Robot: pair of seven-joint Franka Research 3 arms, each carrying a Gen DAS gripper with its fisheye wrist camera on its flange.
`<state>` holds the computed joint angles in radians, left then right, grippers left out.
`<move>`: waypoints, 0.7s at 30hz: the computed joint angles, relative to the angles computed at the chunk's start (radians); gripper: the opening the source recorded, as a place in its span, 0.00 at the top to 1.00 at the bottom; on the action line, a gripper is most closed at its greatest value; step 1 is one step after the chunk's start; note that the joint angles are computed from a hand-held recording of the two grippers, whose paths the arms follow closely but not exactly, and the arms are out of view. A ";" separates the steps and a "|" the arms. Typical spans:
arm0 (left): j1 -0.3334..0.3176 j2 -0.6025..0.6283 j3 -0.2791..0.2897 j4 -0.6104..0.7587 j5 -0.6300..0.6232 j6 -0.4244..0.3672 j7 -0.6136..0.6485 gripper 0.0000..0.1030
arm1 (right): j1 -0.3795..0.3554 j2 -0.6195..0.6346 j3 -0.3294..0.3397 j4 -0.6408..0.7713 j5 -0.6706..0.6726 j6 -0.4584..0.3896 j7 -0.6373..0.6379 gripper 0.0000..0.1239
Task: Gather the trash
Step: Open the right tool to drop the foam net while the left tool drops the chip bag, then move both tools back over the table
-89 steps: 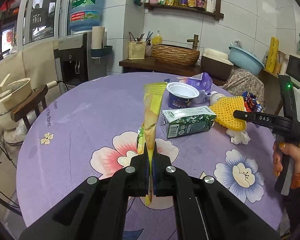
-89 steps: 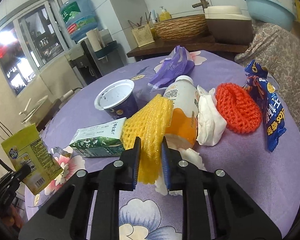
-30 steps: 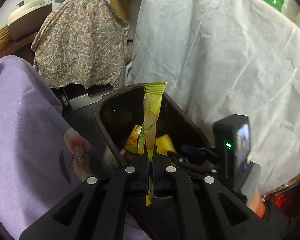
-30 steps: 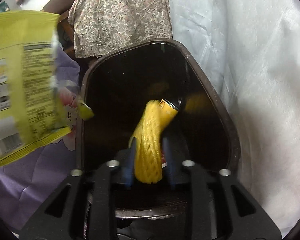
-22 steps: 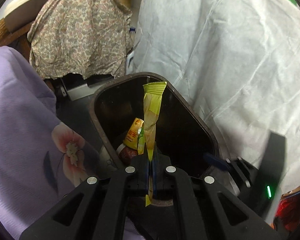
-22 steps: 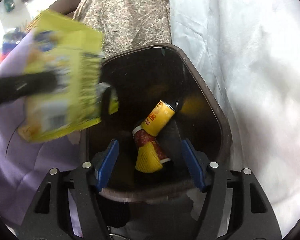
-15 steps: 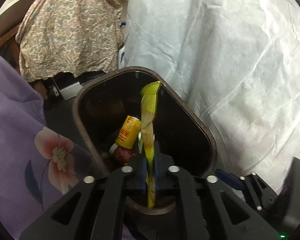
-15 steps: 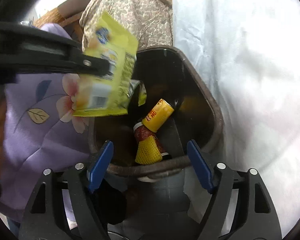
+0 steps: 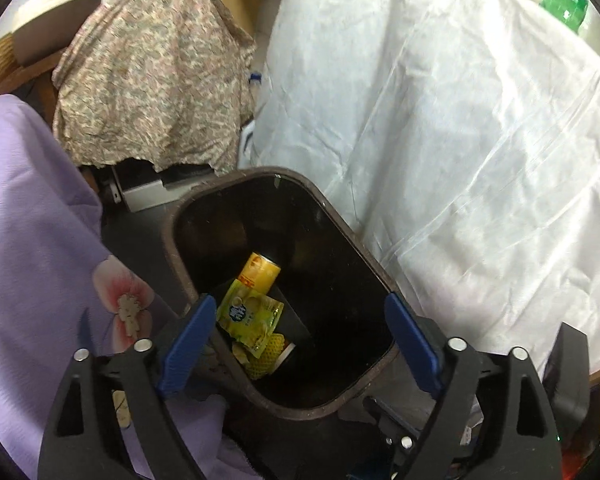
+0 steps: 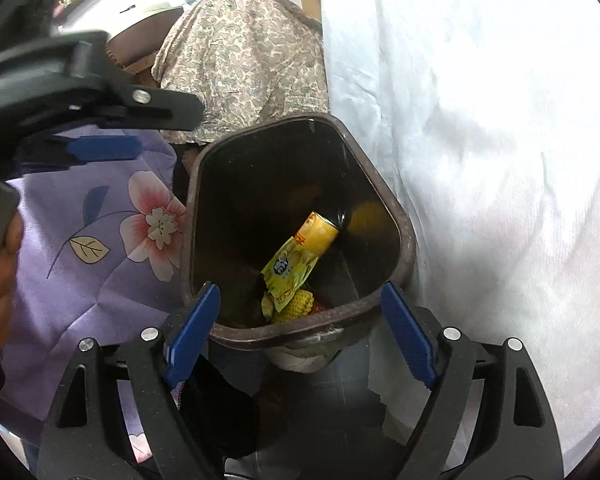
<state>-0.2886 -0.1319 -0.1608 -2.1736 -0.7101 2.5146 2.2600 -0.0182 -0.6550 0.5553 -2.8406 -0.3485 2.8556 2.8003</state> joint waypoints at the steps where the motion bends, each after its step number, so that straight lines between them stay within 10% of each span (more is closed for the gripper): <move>1: 0.003 -0.010 0.005 -0.003 -0.006 -0.005 0.001 0.15 | -0.004 0.000 0.004 0.005 -0.002 -0.003 0.003 0.34; 21: 0.069 -0.248 0.191 -0.100 -0.137 -0.117 0.191 0.06 | -0.073 0.081 0.080 0.232 -0.159 -0.072 0.045 0.34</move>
<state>-0.2191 -0.3800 0.0304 -2.2731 -0.8470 2.3971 2.4513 -0.0915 -0.5744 0.6357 -2.6090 -0.5072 2.7836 2.8451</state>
